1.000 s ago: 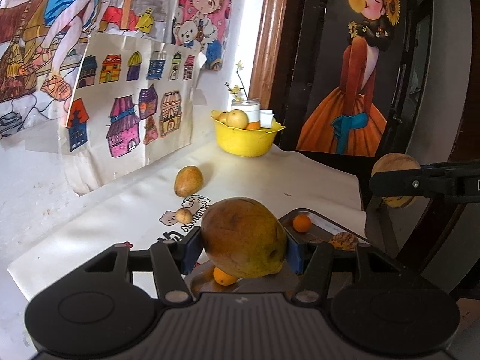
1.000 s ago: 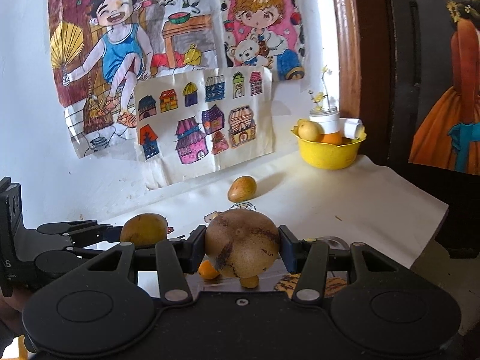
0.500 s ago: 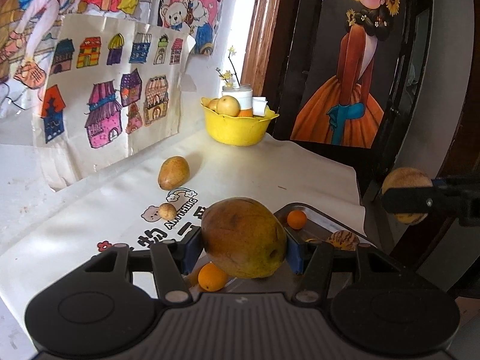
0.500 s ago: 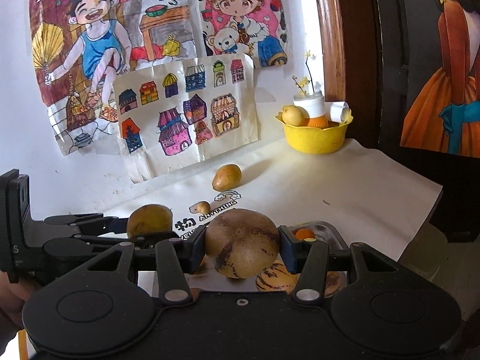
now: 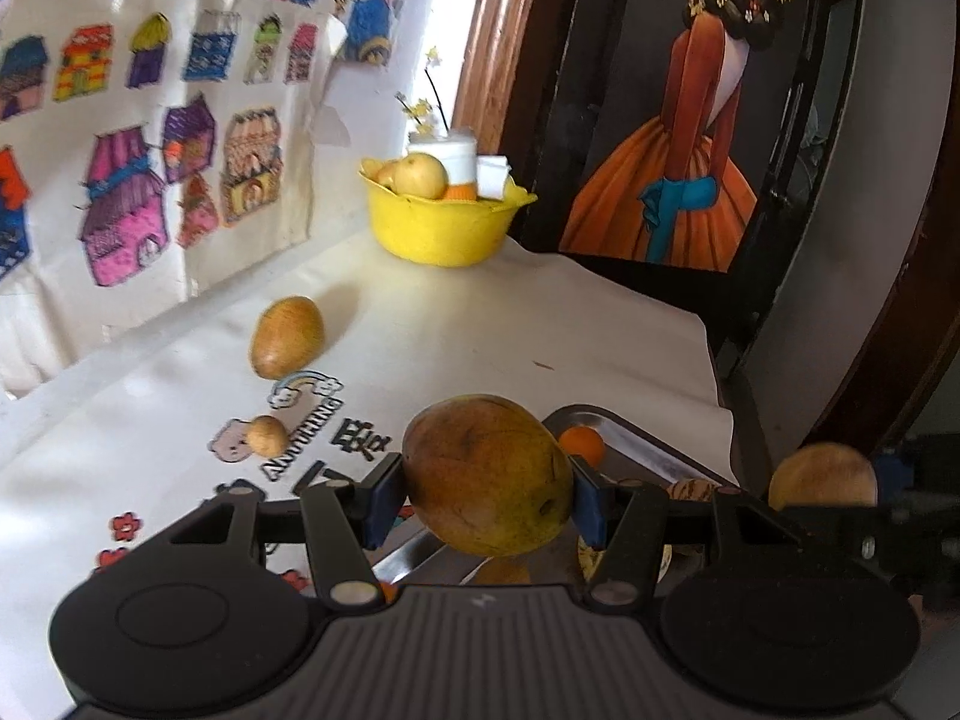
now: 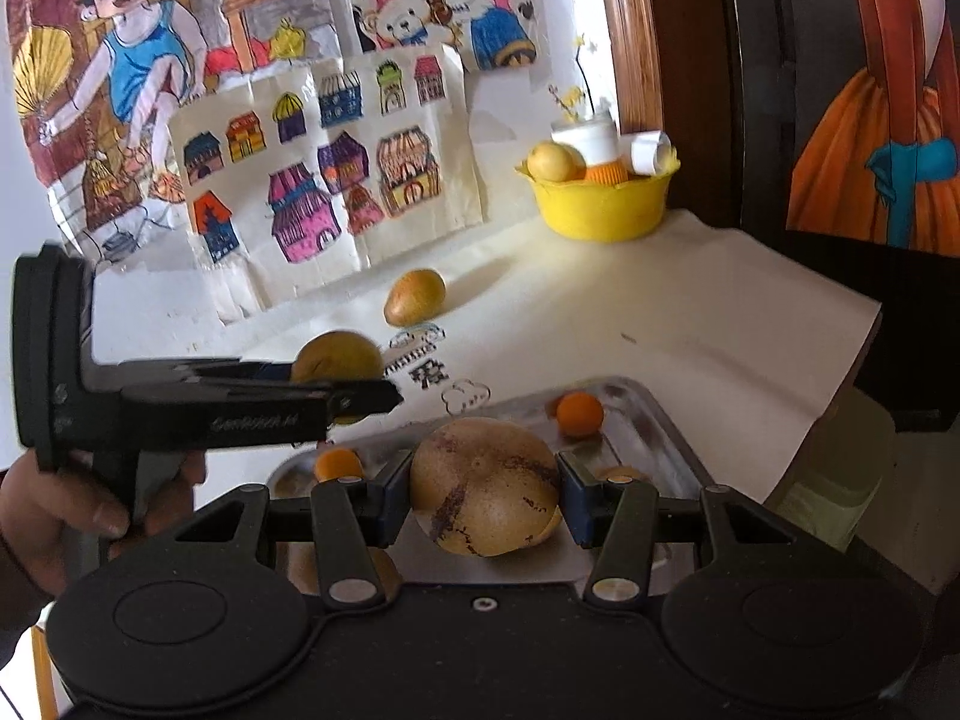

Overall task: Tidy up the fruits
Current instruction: 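Lower the pepino into the tray while the left tool lowers the brown fruit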

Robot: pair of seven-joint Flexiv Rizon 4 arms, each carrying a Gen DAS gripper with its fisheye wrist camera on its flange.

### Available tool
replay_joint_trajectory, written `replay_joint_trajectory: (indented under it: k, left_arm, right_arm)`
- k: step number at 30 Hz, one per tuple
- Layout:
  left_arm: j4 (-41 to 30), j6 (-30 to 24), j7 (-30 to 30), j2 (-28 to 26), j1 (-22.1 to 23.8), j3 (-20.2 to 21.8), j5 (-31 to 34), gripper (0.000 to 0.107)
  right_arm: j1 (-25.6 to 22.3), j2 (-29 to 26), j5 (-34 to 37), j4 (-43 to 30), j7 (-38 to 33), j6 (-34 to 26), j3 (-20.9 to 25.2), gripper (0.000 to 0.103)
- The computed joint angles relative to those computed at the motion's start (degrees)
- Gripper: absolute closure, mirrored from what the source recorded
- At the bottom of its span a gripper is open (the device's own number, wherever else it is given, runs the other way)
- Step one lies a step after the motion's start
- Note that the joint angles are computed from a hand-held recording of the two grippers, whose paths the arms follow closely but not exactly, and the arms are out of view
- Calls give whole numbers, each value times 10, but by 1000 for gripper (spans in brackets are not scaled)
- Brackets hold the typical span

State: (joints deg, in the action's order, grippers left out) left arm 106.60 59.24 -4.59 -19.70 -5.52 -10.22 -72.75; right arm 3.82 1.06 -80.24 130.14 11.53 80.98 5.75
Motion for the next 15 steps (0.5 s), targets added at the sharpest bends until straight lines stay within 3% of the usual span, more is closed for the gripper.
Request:
replay_joint_trajectory:
  k: [15]
  left_arm:
    - [-51, -16, -81, -61, 7, -23, 100, 46]
  right_arm:
    - [10, -44, 34, 3, -20, 29, -12, 51]
